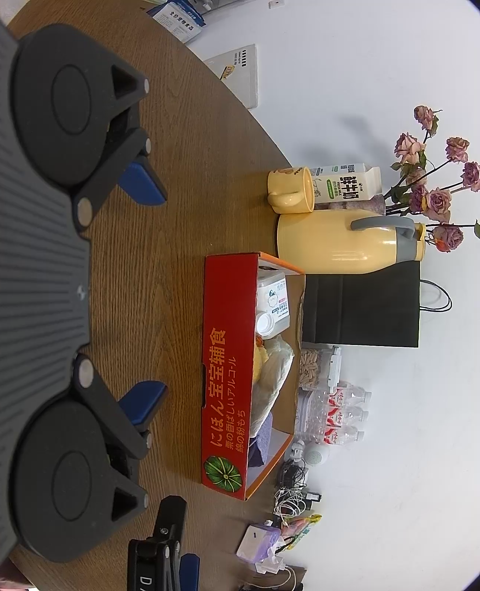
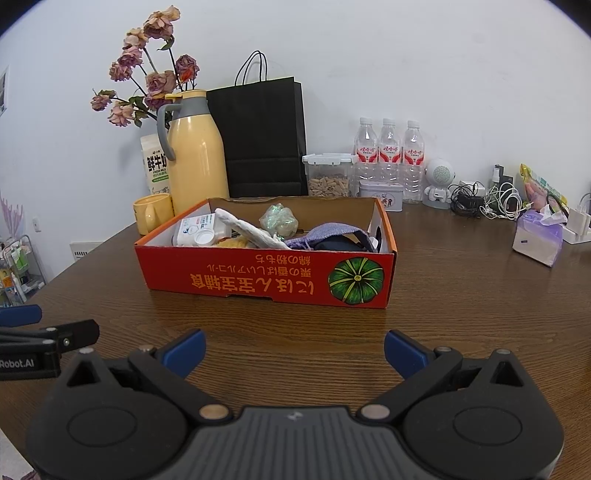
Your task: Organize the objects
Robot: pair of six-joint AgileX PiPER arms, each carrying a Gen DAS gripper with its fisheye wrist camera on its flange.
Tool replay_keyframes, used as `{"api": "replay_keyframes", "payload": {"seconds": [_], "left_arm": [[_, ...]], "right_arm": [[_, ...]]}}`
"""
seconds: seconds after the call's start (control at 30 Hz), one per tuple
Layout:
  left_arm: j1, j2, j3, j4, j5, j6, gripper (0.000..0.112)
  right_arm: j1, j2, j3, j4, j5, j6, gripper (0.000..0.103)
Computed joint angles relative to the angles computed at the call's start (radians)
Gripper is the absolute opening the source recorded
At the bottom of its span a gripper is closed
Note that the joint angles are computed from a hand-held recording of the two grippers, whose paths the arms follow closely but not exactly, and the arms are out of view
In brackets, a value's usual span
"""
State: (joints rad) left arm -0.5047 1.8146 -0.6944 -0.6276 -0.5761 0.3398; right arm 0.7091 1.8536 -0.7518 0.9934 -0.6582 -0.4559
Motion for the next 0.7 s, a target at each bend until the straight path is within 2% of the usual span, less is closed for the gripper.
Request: {"api": "replay_keyframes", "payload": {"seconds": [0.7], "left_arm": [[-0.001, 0.008, 0.003, 0.002, -0.007, -0.008, 0.103]], "right_arm": [[-0.001, 0.000, 0.003, -0.005, 0.001, 0.004, 0.103]]}}
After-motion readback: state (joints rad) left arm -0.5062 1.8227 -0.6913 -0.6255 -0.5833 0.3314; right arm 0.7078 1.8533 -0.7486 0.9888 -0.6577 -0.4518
